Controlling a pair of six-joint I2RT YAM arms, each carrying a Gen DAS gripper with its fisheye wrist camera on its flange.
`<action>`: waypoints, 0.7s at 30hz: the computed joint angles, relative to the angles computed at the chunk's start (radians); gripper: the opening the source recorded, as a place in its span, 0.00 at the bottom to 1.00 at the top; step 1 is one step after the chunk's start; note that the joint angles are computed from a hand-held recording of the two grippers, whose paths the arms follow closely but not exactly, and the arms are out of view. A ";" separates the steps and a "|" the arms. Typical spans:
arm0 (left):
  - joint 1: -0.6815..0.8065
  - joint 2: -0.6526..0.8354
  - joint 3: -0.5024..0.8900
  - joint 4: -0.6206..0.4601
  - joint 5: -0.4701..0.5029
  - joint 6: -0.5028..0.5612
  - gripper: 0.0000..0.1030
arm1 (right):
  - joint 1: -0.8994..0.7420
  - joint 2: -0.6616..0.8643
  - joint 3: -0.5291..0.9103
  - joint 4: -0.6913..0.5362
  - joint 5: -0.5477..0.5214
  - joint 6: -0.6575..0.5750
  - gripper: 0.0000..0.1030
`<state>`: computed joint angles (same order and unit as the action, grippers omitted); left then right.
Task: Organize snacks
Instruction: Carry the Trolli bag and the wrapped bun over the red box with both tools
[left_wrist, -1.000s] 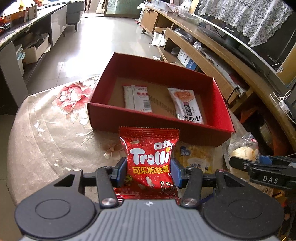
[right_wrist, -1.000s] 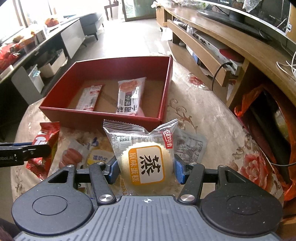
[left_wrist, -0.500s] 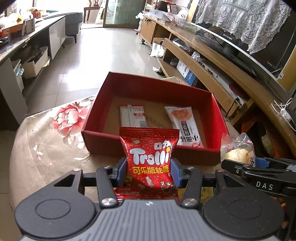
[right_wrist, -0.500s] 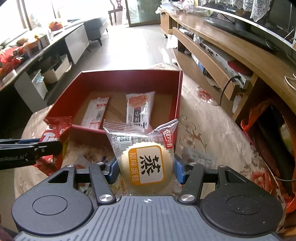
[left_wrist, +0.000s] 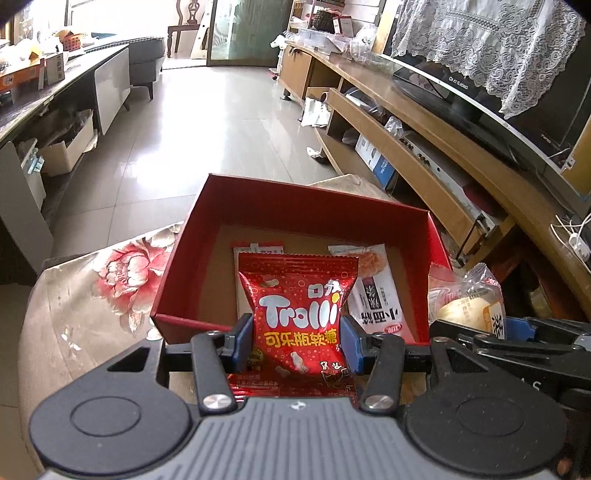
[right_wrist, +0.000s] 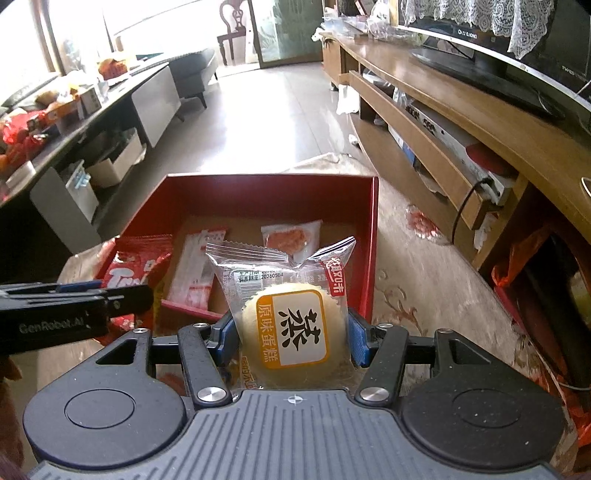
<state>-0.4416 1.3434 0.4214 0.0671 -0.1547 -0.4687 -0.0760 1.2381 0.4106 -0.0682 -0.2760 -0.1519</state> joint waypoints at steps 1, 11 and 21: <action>0.003 0.011 0.008 0.003 0.001 0.003 0.49 | 0.004 0.009 0.007 0.005 0.001 0.003 0.63; 0.005 0.101 0.077 0.024 -0.009 0.011 0.49 | 0.026 0.079 0.050 0.042 0.018 0.024 0.63; 0.003 0.185 0.145 0.037 -0.017 0.016 0.49 | 0.032 0.138 0.093 0.058 0.026 0.039 0.63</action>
<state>-0.4386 1.5282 0.5664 0.1037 -0.1718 -0.4526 -0.0439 1.3764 0.5031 -0.0105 -0.2502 -0.1132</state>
